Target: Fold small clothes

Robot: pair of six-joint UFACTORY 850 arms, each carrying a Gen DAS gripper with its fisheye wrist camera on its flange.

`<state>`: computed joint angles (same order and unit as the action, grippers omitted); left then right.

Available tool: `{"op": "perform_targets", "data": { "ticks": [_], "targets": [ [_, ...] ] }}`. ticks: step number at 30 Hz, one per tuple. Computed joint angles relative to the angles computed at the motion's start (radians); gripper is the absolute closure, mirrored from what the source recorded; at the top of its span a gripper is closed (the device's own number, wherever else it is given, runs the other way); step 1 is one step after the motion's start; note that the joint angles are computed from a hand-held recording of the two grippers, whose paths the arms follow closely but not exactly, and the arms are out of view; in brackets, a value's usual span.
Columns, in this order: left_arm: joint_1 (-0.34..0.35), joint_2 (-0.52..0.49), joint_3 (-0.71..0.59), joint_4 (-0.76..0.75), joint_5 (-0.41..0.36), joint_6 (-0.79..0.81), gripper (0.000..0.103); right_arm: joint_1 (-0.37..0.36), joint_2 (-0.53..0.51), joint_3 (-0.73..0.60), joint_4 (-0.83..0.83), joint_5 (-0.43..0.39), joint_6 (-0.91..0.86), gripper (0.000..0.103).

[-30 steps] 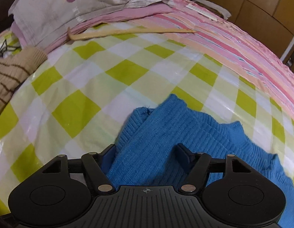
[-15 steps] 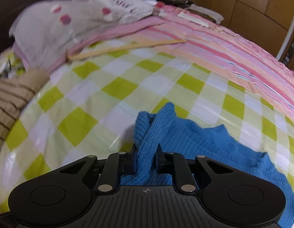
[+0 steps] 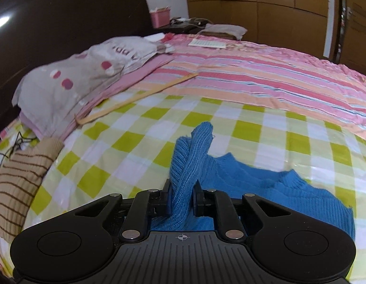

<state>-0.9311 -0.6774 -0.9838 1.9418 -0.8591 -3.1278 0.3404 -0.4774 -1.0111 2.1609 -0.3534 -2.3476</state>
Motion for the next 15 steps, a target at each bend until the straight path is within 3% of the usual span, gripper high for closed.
{"op": "perform_targets", "data": {
  "ticks": [5, 12, 15],
  "targets": [
    [-0.004, 0.000, -0.012, 0.007, -0.019, 0.026, 0.036, -0.054, 0.012, 0.021, -0.068, -0.061, 0.086, 0.089],
    [-0.013, -0.019, -0.089, -0.027, 0.003, 0.203, 0.075, -0.119, 0.015, 0.038, -0.137, -0.125, 0.162, 0.089],
    [-0.024, -0.022, -0.119, -0.012, 0.011, 0.252, 0.080, -0.150, 0.017, 0.041, -0.147, -0.149, 0.173, 0.089]
  ]
}}
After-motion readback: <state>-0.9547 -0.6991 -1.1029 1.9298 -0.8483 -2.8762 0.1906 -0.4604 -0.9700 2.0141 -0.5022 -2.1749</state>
